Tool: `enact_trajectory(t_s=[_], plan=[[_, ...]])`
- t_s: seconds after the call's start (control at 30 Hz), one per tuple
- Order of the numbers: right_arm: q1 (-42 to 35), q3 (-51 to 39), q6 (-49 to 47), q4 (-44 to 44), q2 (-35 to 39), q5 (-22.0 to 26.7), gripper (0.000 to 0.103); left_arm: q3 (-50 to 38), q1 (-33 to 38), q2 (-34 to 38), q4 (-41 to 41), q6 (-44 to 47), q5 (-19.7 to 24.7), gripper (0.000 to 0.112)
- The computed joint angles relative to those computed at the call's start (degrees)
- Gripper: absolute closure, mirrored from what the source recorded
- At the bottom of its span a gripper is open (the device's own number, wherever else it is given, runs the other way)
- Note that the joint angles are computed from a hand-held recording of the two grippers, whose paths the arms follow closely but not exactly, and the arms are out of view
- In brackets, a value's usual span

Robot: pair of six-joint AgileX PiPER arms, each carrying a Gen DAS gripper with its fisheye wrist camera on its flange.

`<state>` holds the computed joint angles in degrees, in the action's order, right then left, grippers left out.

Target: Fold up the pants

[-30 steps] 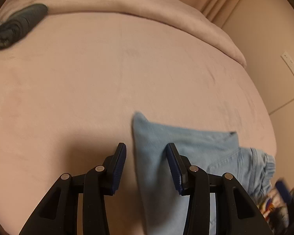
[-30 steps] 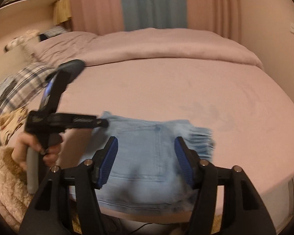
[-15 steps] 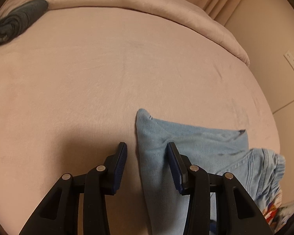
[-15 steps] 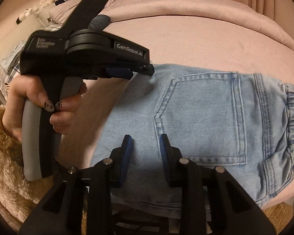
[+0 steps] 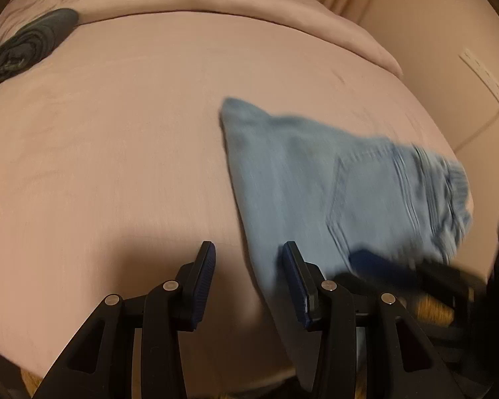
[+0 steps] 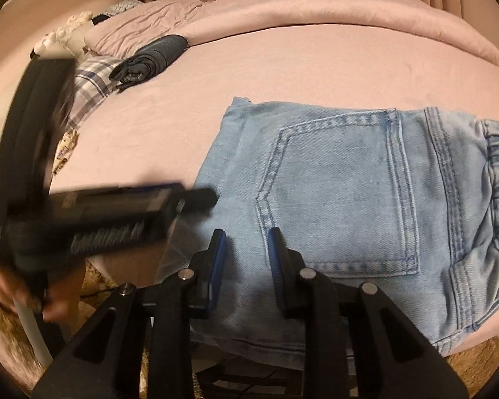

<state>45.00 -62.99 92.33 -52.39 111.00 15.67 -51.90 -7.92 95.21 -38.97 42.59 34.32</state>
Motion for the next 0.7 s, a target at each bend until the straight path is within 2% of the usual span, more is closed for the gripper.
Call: enact_trajectory(t_s=[0.07, 0.17, 0.3, 0.47, 0.53, 0.63, 0.7], plan=[[-1.1, 2.9, 5.4, -4.8, -1.7, -2.7, 0.078, 3.4, 0.6, -3.2, -1.1, 1.5, -1.4, 0.068], [-1.4, 5.0, 6.3, -5.5, -3.7, -2.2, 0.075, 5.1, 2.1, -5.4, -1.4, 2.0, 0.2, 0.070], [1.9, 7.7, 6.6, -4.9, -9.7, 8.3, 0.069, 6.3, 6.8, -8.1, -5.0, 6.1, 6.5, 0.071], [4.4, 13.2, 11.7, -8.9, -18.9, 16.4, 0.058, 9.0, 9.3, -12.5, -8.4, 11.3, 11.1, 0.071], [4.1, 14.8, 11.9, -7.6, -21.0, 19.1, 0.059, 9.5, 6.8, -11.0, -6.9, 9.6, 10.2, 0.071], [1.9, 18.6, 13.6, -7.8, -22.7, 15.7, 0.059, 11.0, 2.7, -8.8, -4.2, 5.5, 4.7, 0.071], [2.4, 18.9, 13.3, -7.0, -21.6, 15.6, 0.059, 11.8, 1.9, -9.4, -4.1, 4.5, 3.1, 0.071]])
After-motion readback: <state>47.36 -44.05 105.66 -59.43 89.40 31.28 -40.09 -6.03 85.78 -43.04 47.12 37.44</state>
